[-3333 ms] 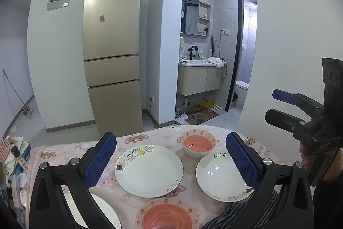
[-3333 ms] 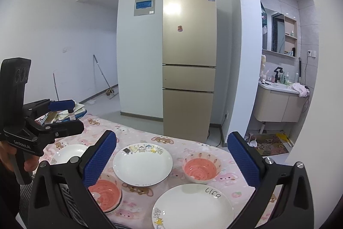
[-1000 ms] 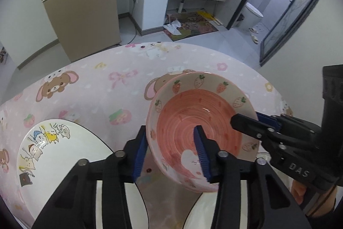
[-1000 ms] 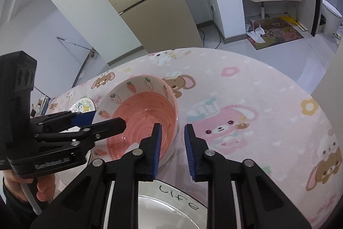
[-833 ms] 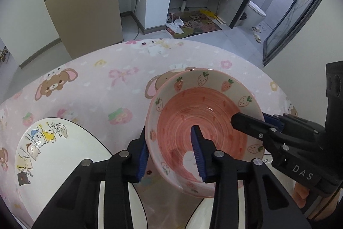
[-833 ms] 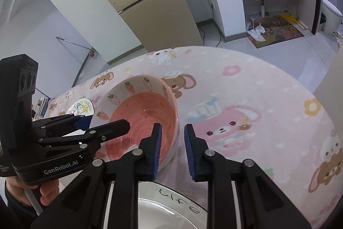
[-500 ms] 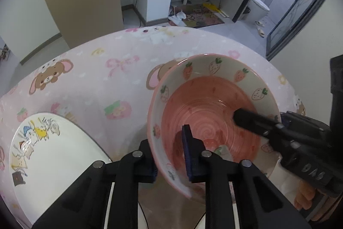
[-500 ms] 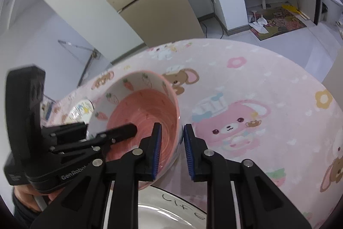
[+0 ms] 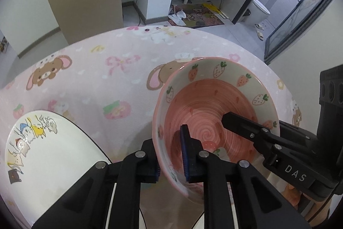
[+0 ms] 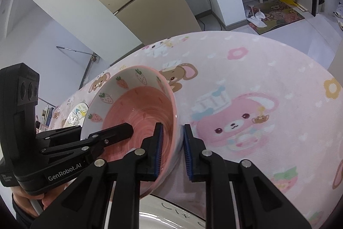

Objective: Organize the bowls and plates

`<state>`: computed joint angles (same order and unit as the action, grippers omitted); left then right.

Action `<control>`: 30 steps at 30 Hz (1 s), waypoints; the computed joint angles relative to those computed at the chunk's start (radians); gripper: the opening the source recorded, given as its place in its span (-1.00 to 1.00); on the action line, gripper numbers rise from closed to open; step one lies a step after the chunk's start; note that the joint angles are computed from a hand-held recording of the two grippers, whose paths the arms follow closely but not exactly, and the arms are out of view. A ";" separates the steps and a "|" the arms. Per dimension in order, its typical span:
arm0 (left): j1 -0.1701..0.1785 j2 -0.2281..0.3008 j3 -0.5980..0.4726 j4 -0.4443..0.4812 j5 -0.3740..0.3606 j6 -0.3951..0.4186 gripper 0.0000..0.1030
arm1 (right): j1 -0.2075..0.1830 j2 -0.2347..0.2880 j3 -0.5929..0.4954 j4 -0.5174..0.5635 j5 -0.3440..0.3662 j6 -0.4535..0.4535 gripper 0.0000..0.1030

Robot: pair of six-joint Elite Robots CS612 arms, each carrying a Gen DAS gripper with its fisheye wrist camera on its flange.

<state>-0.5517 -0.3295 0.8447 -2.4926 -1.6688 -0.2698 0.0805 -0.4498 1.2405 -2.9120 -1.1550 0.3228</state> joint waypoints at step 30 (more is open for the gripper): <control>-0.022 -0.460 0.670 -0.674 0.222 0.081 -0.81 | 0.104 -0.234 0.234 -0.426 -0.033 -0.047 -0.78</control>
